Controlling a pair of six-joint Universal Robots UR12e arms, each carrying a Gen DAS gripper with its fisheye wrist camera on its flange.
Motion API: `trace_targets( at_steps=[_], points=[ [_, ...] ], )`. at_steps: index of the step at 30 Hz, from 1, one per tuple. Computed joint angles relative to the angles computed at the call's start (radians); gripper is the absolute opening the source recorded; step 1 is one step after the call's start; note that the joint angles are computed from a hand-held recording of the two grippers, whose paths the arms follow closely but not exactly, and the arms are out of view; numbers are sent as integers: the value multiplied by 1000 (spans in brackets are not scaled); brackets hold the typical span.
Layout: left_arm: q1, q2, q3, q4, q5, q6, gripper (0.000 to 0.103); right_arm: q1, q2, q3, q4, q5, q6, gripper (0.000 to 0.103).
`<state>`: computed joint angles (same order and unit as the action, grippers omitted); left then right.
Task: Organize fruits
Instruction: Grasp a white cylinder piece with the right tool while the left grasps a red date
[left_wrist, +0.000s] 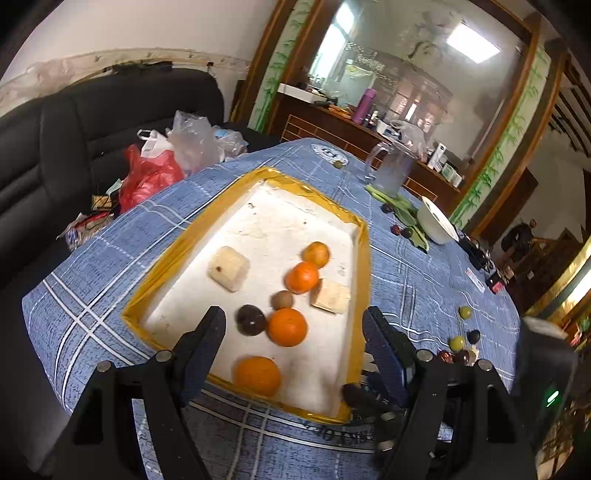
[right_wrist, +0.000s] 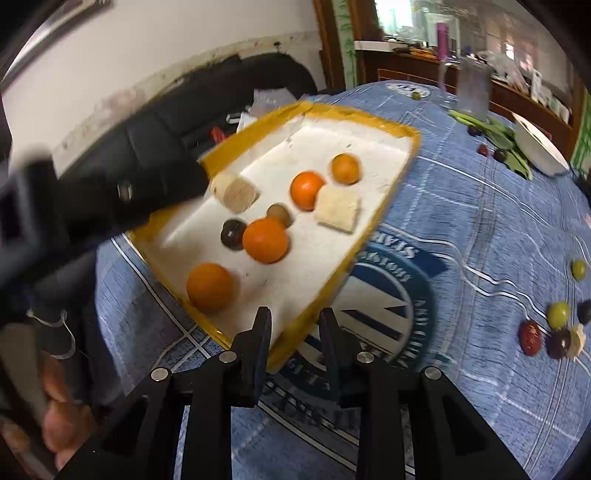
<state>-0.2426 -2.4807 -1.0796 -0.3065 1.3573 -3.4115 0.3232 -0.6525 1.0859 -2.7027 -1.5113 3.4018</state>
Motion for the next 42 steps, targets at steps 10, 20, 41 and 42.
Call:
trace_targets(
  at_steps=[10,20,41,42],
  points=[
    [-39,-32,65,-85,-22,92,77,-86,-149,271,-165,-184,100,45],
    [-97,-68,149,-205,-48,229,77,-178,-187,365,-234,-159,214,45],
    [-166,-231,423,-420,-146,561,35,-198,-141,345,-250,16,230,31],
    [-167,-237,433,-421,-135,563,35,-199,-143,350,-262,20,239,28]
  ],
)
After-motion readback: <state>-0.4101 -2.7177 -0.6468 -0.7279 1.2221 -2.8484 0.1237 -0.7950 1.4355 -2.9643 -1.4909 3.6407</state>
